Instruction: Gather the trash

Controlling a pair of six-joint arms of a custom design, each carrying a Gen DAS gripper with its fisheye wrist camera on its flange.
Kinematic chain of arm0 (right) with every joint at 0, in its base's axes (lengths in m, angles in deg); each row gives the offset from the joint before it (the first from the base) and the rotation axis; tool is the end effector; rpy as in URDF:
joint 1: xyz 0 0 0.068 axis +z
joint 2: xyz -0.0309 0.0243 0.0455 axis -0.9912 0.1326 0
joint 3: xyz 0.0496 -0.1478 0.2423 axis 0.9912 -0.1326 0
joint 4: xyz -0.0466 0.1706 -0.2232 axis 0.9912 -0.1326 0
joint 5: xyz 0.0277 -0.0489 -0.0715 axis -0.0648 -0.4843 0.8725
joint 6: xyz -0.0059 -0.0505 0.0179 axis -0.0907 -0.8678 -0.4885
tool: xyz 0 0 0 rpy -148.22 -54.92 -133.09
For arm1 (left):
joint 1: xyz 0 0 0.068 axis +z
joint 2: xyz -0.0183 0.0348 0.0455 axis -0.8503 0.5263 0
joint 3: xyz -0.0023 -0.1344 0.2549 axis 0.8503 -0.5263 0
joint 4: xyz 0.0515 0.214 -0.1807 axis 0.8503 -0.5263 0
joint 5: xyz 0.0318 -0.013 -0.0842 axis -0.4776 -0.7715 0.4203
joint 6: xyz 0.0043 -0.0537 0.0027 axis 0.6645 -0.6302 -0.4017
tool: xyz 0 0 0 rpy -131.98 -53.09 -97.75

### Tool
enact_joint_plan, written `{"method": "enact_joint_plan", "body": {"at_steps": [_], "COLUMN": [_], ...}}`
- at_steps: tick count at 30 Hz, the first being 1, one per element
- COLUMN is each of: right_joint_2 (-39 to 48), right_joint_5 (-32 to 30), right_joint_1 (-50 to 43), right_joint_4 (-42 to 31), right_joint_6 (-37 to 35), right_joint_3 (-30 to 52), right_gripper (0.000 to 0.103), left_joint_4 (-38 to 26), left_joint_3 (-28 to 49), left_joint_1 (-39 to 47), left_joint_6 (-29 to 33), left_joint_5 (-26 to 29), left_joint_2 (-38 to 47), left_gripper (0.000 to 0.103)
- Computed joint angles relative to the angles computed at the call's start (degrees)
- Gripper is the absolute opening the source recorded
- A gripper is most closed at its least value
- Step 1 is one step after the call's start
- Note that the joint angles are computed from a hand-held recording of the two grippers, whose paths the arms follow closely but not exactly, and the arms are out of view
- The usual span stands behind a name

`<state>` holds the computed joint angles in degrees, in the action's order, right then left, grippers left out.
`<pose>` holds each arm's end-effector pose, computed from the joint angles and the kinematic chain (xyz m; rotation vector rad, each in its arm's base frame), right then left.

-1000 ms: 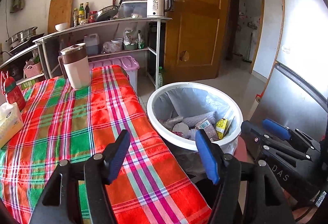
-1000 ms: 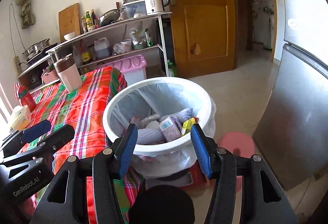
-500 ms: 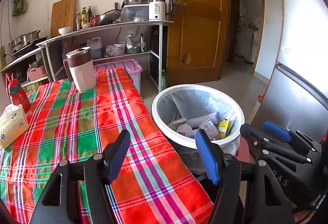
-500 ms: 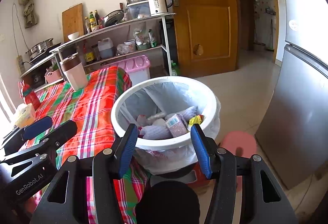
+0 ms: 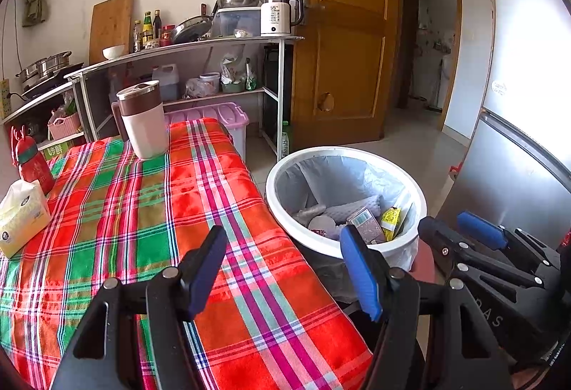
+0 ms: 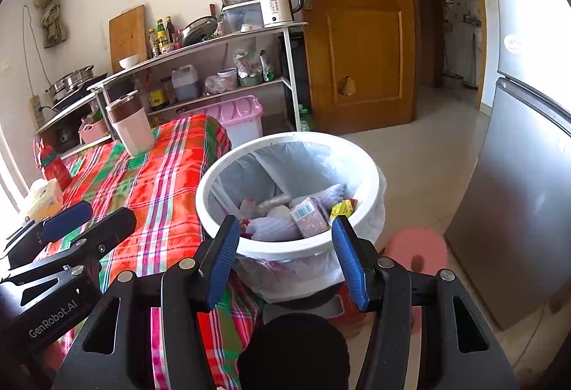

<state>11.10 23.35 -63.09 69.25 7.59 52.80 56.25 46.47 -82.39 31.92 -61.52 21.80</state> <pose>0.2703 0.0788 0.2519 0.3719 2.1592 -0.0385 0.3314 -0.1500 0.2550 0.4480 2.1314 -0.2990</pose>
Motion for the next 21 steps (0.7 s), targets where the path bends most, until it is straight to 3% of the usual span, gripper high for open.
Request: {"method": "enact_joint_plan", "body": {"at_steps": [21], "right_joint_2": [-0.3], "right_joint_5": [0.3], "right_joint_1": [0.4], "right_joint_4": [-1.0], "right_joint_6": [0.5], "right_joint_3": [0.4], "right_gripper": [0.055], "left_joint_4": [-0.4], "left_joint_3": [0.2], "left_joint_1": [-0.2], "left_joint_6": [0.0], "left_joint_5": [-0.3], "left_joint_2": [0.0], "left_gripper": [0.068]}}
